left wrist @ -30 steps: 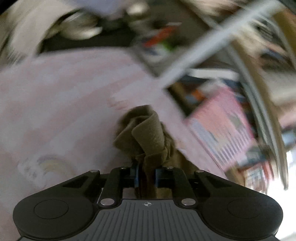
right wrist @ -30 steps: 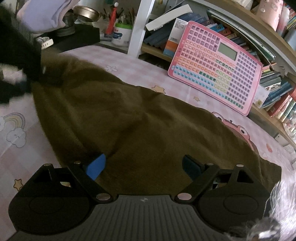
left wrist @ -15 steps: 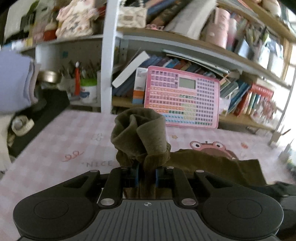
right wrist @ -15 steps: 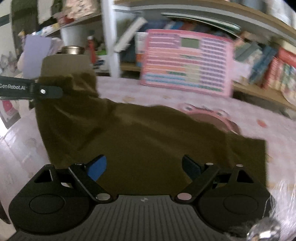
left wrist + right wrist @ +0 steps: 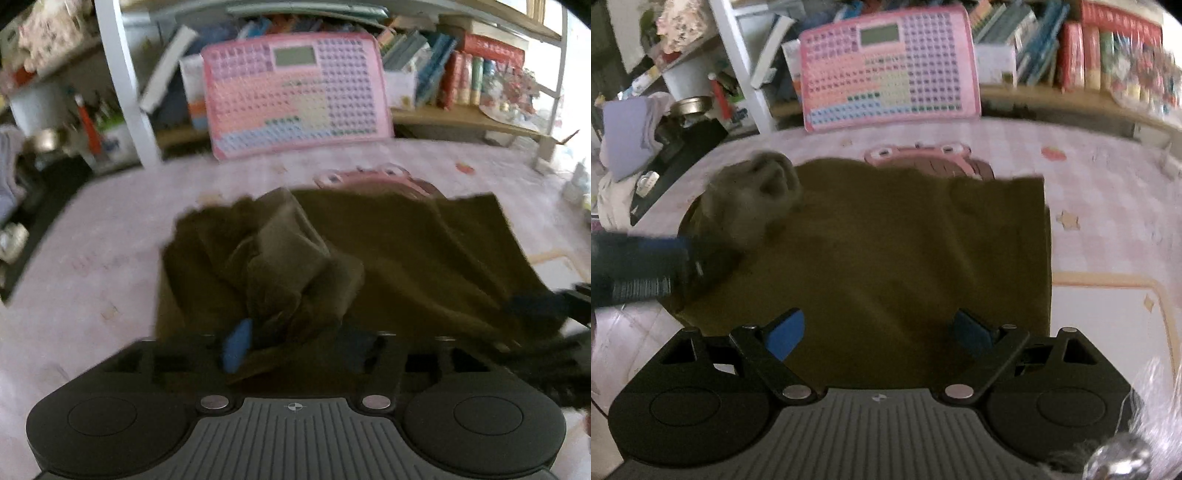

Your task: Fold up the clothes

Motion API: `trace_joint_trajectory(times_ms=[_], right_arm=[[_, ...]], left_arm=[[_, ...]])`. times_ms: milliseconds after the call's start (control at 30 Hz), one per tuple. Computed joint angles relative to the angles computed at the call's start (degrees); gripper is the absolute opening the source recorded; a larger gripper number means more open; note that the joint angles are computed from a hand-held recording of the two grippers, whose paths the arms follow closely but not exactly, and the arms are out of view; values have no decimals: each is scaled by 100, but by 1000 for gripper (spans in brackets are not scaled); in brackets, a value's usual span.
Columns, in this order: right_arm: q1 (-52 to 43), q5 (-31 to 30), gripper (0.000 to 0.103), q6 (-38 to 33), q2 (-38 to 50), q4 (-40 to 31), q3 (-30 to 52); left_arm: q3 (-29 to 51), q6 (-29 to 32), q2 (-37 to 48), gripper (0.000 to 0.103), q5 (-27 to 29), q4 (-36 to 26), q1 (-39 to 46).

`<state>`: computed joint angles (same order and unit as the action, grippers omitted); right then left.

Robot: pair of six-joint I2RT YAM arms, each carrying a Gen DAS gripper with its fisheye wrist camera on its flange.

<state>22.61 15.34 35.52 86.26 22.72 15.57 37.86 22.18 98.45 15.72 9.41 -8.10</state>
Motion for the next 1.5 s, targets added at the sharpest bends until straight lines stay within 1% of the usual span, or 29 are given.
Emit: trace_joint_trajectory(times_ms=[67, 100, 200, 267, 300, 367, 400, 467, 500, 567, 600, 633, 667, 700, 733, 767, 800, 833, 867, 900, 1033, 1200, 1267, 1300, 1367, 1433, 1500], right_arm=[[-225, -350, 89, -17, 43, 94, -4], [-407, -659, 89, -22, 95, 195, 23], [-1051, -1990, 89, 180, 467, 552, 269], [-1447, -3005, 91, 518, 989, 690, 702], [-1574, -3373, 91, 712, 1258, 605, 1008], [-1694, -3781, 91, 1111, 1715, 445, 1579], [-1724, -3902, 92, 1192, 1903, 452, 1806], [-1739, -3999, 91, 1262, 2225, 252, 2305], [-1720, -3983, 89, 1276, 2308, 98, 2511], [-1684, -3967, 48, 1295, 2469, -229, 2920], [-1665, -4017, 19, 1279, 2475, -437, 3064], [-1655, -4163, 18, 1294, 2352, -440, 3019], [-1688, -4483, 17, 1372, 2134, -10, 2737], [-1741, -4836, 17, 1526, 1953, 539, 2428], [-1862, -5267, 17, 1904, 1881, 1475, 1998], [-1977, -5477, 17, 2344, 1895, 2394, 1577], [-2032, -5330, 16, 2483, 1873, 2553, 1358], [-2083, -5138, 16, 2574, 1886, 2540, 1208], [-2116, -4822, 16, 2557, 2030, 2031, 1288], [-2154, -4661, 16, 2590, 2271, 1697, 1416], [-2394, -5017, 18, 3039, 3106, 2876, 1250], [-2456, -5103, 18, 2916, 3051, 2868, 1198], [-2472, -5117, 27, 2832, 3049, 2769, 1239], [-2475, -5116, 34, 2782, 3055, 2693, 1278], [-2505, -5141, 38, 2662, 3001, 2566, 1301], [-2552, -5095, 48, 2371, 2710, 2242, 1229], [-2607, -5020, 51, 1892, 2270, 1781, 1098]], left_arm=[[-87, -112, -162, 69, 352, -197, 236], [-130, -205, -256, 71, 513, -266, 414], [-150, -677, -410, 72, 770, -342, 937], [-82, -1091, -473, 72, 854, -440, 1319], [-65, -1261, -512, 72, 875, -468, 1460], [-97, -1492, -617, 72, 960, -476, 1776], [-112, -1568, -665, 72, 979, -492, 1897], [-133, -1648, -742, 72, 950, -550, 2050], [-134, -1655, -756, 72, 904, -588, 2094], [-132, -1689, -778, 72, 826, -647, 2134], [-136, -1709, -801, 72, 812, -664, 2142], [-145, -1730, -833, 72, 818, -671, 2147], [-155, -1739, -864, 72, 819, -670, 2144], [-166, -1741, -894, 72, 816, -661, 2134], [-182, -1736, -927, 72, 812, -650, 2132], [-200, -1727, -964, 72, 808, -635, 2136], [-210, -1729, -981, 72, 810, -624, 2143], [-201, -1752, -963, 72, 812, -633, 2149], [-167, -1779, -917, 72, 802, -667, 2142], [-124, -1794, -873, 72, 783, -709, 2118], [-108, -1747, -854, 72, 747, -713, 1940], [-143, -1684, -863, 72, 709, -709, 1702], [-186, -1706, -894, 72, 689, -680, 1651], [-219, -1741, -914, 72, 673, -652, 1638], [-284, -1820, -948, 72, 649, -591, 1624], [-330, -1900, -965, 72, 643, -528, 1586], [-369, -1944, -965, 72, 659, -462, 1536]])
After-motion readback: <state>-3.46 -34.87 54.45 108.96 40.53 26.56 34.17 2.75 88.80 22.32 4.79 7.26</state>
